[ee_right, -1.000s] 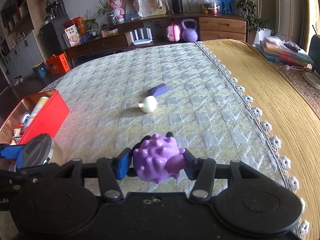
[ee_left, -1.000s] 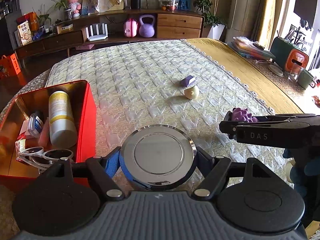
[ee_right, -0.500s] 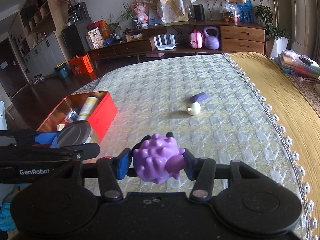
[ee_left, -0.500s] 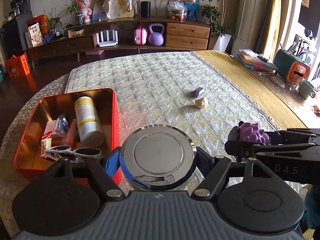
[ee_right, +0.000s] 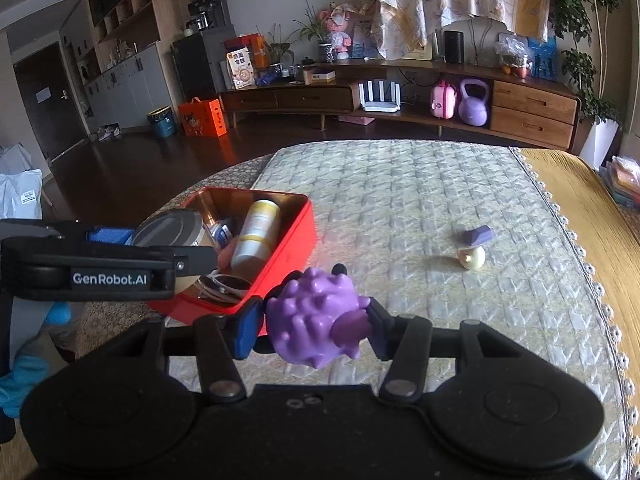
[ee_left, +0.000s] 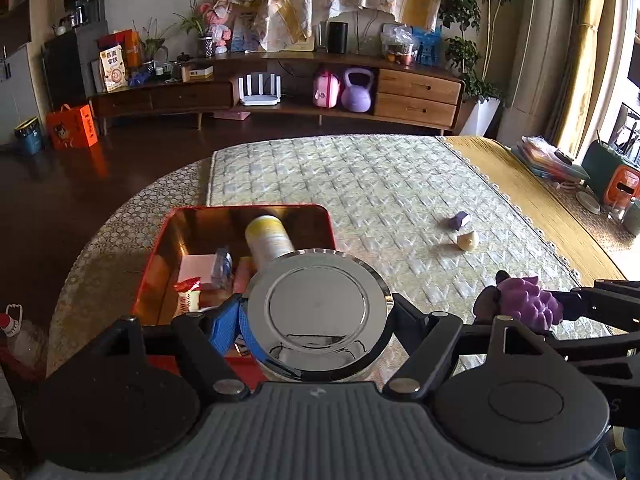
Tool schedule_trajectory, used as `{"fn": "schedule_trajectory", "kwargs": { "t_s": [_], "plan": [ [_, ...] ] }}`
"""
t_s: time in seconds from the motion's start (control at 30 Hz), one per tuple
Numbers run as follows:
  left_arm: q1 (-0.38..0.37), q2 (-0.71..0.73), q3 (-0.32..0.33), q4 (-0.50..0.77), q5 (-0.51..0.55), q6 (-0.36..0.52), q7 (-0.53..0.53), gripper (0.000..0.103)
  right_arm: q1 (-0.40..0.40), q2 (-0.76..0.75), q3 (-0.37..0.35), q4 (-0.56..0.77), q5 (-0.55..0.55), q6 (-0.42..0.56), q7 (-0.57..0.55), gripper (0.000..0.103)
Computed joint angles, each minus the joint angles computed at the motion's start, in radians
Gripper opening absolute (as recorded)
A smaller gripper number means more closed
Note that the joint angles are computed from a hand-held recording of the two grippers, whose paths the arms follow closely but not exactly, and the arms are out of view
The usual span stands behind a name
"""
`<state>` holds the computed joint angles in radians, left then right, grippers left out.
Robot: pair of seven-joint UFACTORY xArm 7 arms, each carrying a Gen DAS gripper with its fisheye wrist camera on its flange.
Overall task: Organize rigid objects
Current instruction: 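Carry the silver tin and purple spiky toy over the red tin with both grippers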
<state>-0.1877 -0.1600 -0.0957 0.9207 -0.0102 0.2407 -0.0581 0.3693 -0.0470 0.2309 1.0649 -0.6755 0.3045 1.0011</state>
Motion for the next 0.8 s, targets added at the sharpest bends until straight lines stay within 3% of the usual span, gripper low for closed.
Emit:
{"fn": "schedule_trajectory", "kwargs": {
  "t_s": [0.17,0.47,0.57,0.8],
  "plan": [
    [0.037,0.022,0.023,0.044,0.021,0.001,0.016,0.077,0.031,0.069,-0.003,0.091,-0.035,0.028,0.004,0.053],
    [0.089,0.140,0.051,0.173,0.035,0.019,0.030,0.077,0.125,0.204,-0.072,0.243,-0.057,0.062,-0.014,0.053],
    [0.095,0.183,0.053,0.206,0.000,0.005,0.072,0.077,0.151,0.252,-0.095,0.292,-0.045,0.056,-0.039,0.053],
    [0.092,0.288,0.055,0.298,0.021,0.007,0.060,0.077,0.212,0.378,-0.144,0.424,0.003,0.059,-0.136,0.053]
  ]
}}
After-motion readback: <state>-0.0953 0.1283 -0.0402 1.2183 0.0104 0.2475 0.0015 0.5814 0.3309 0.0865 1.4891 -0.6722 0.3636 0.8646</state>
